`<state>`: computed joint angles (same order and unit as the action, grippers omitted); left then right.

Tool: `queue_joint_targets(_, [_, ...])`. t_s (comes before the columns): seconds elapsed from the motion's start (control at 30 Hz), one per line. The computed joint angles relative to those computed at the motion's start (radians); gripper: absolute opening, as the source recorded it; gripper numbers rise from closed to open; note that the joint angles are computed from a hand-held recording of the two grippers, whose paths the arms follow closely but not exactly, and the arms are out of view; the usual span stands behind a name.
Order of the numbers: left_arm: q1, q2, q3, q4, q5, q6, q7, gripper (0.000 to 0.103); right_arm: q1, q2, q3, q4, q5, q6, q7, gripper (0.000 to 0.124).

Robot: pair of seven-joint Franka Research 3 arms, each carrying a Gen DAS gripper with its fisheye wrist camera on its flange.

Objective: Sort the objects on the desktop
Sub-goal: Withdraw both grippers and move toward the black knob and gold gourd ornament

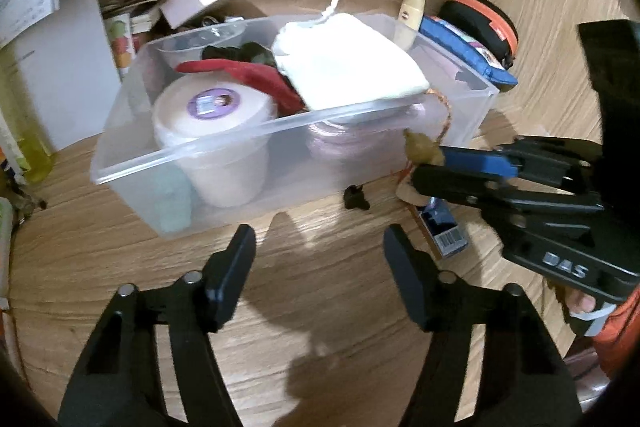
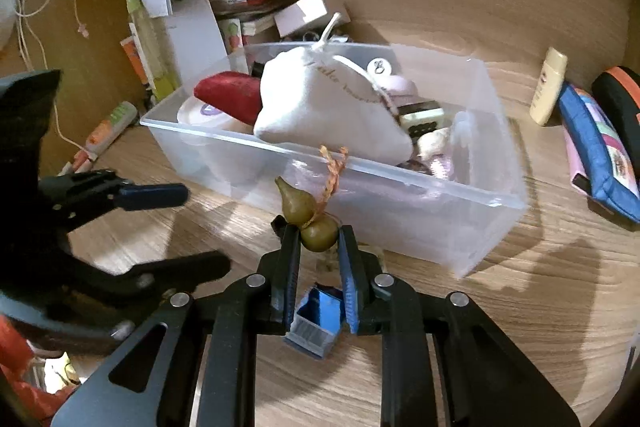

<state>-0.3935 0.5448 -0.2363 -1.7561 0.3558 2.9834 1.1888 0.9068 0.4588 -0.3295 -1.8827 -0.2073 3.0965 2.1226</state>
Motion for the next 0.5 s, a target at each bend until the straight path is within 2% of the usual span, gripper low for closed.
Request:
queue_joint_targets(0.1, [0.007, 0.029, -0.024, 0.044, -0.022, -0.038, 0.017, 0.058, 0.022, -0.023, -0.032, -0.039, -0.007, 0.029, 0.009, 0.017])
queue_joint_targets(0.2, [-0.018, 0.053, -0.011, 0.087, -0.024, -0.069, 0.005, 0.055, 0.017, -0.05, -0.034, -0.083, 0.013, 0.063, -0.009, 0.017])
queue_joint_targets(0.27, [-0.024, 0.075, -0.015, 0.124, -0.034, -0.1, 0.005, 0.046, 0.022, -0.061, -0.041, -0.102, 0.033, 0.079, -0.029, 0.017])
queue_joint_targets(0.33, [-0.058, 0.085, 0.022, 0.144, -0.016, -0.108, -0.031, 0.041, 0.022, -0.07, -0.043, -0.118, 0.057, 0.094, -0.053, 0.017])
queue_joint_targets(0.5, [-0.098, 0.102, 0.056, 0.18, 0.025, -0.128, -0.08, 0.032, 0.008, -0.084, -0.025, -0.143, 0.114, 0.133, -0.122, 0.017])
